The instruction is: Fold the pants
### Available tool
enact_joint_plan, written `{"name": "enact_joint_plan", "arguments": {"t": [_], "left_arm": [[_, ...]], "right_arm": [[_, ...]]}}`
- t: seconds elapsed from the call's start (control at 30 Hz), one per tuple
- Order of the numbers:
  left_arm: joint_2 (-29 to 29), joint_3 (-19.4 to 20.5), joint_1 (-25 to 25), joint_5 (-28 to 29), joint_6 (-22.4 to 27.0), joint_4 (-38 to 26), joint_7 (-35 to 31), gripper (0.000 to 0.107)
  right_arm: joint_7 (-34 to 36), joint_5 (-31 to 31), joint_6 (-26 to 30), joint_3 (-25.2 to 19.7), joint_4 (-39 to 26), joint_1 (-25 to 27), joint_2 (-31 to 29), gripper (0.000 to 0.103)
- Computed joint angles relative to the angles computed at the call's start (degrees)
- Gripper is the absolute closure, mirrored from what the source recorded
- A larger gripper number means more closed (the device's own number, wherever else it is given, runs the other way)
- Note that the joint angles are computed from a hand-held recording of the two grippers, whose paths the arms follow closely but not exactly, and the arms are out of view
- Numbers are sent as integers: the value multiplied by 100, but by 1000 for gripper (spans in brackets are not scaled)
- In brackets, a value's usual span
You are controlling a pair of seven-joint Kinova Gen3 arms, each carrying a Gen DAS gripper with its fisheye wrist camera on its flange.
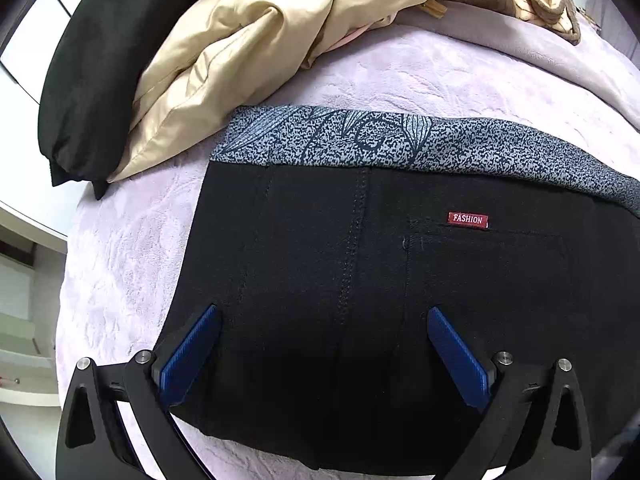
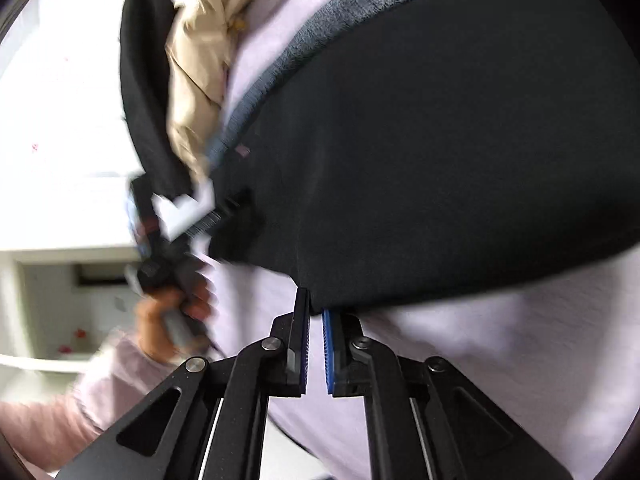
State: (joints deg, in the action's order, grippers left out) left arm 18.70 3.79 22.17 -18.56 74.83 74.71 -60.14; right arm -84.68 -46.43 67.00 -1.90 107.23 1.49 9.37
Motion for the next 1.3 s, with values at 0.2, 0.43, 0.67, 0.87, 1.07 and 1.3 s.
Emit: {"name": "enact_joint_plan", "arguments": {"t": [0.2, 0.43, 0.67, 0.87, 1.07, 1.3], "left_arm": [[-111, 145, 146, 92, 482, -585, -38, 4], [345, 412, 1041, 263, 442, -731, -401, 4], [319, 241, 773, 508, 439, -1109, -386, 4], [1160, -145, 834, 100, 610, -2232, -159, 4], [1334, -378, 671, 78, 639, -2301, 209, 4], [719, -274, 621, -82, 927, -1738, -99, 4]], "right_arm": [[-349, 686, 561, 183, -380, 445, -617, 86], [-780, 2232, 410, 929, -976, -674, -267, 89], [-691, 2020, 304, 318, -1054, 116, -541, 86], [-685, 1767, -426, -11, -2072, -209, 534, 86], [-1350, 2548, -489, -60, -2717, -511, 1238, 94], [-1710, 2578, 39, -65, -2742, -93, 821, 65]]}}
